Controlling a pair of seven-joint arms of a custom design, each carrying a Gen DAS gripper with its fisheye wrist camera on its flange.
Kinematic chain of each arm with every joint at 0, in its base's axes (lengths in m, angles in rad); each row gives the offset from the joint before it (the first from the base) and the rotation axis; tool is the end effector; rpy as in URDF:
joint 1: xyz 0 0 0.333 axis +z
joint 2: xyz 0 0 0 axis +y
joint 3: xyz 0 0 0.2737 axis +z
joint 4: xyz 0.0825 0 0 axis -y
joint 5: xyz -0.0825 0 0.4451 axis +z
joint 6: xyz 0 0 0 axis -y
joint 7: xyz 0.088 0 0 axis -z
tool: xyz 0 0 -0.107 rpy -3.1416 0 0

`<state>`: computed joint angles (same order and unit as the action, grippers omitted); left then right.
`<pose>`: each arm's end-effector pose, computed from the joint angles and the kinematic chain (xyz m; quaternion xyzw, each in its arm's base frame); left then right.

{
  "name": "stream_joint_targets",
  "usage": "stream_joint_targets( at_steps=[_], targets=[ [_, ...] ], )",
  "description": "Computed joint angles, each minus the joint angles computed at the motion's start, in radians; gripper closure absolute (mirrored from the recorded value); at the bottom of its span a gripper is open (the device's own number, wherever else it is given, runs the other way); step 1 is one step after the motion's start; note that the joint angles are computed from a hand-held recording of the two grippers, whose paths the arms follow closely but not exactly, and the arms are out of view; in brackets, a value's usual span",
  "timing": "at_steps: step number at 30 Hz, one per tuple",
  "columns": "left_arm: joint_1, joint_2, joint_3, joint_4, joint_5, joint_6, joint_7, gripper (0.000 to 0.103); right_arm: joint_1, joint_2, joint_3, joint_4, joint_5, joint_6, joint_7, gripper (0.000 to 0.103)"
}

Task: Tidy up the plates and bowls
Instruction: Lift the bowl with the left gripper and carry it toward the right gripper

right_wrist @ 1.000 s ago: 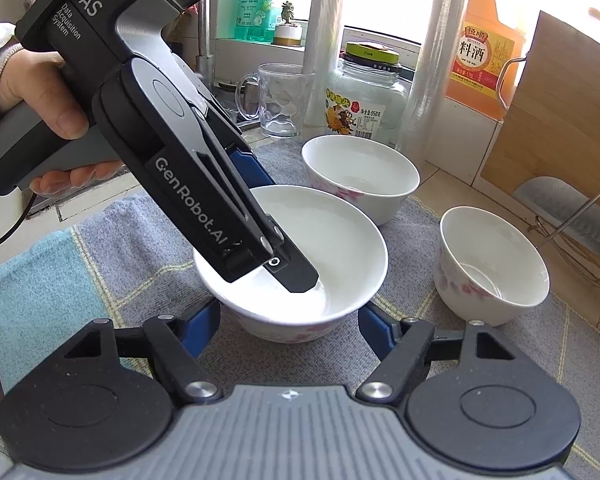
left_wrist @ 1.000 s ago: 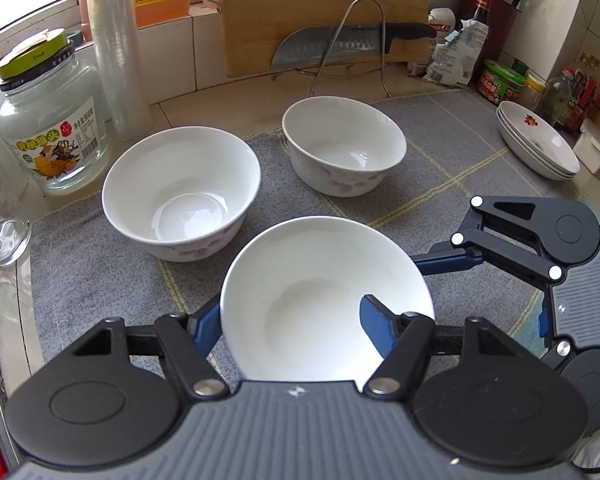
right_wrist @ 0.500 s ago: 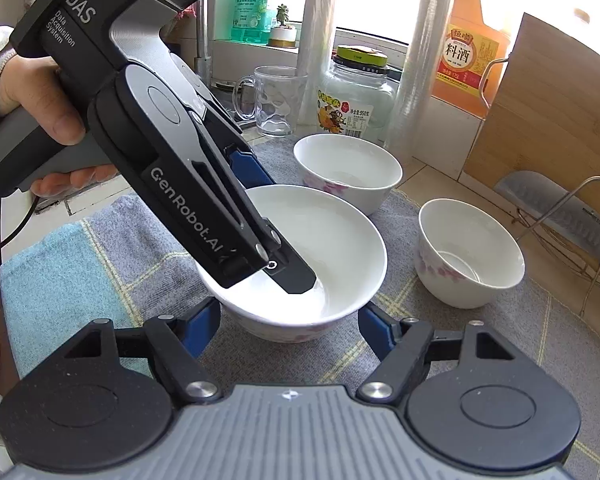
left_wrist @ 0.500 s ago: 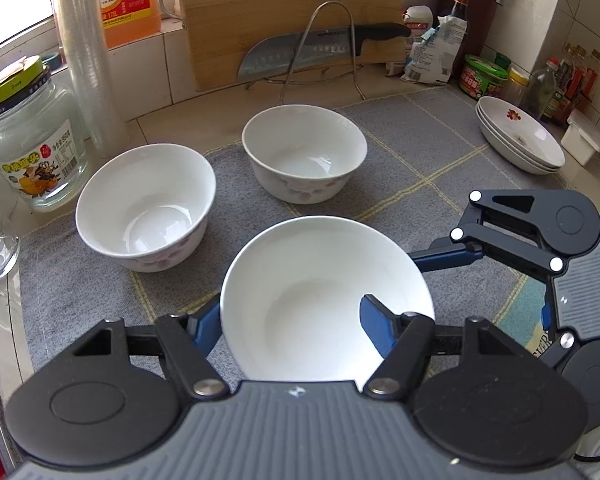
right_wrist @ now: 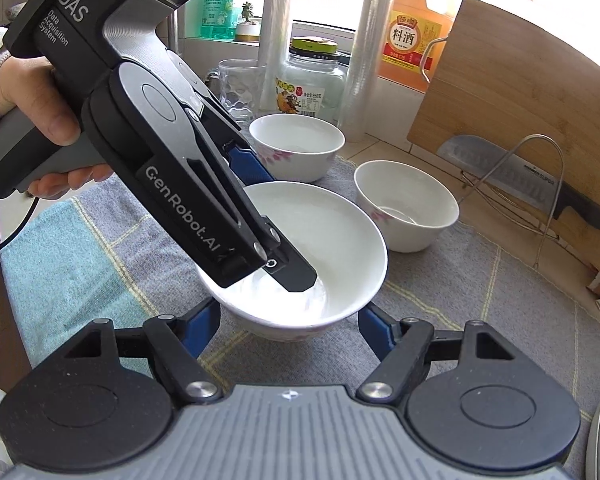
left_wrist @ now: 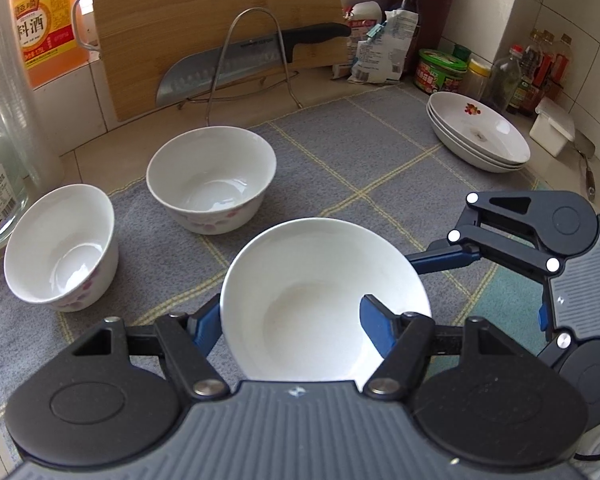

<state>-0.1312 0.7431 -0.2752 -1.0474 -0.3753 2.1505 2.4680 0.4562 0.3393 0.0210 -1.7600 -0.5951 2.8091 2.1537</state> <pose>0.7717 -0.2702 0.4130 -0.2451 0.9167 -0.3143 0.0294 0.6341 0.3570 0.3797 -0.7672 0.5167 -0.2613 0.2759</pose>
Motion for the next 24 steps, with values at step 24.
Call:
stream_joint_targets(
  at_steps=[24],
  targets=[
    [-0.058, 0.000, -0.020, -0.016, -0.003, -0.044, 0.024, 0.032, -0.064, -0.202, 0.043, -0.234, -0.035, -0.061, 0.102, 0.023]
  ],
)
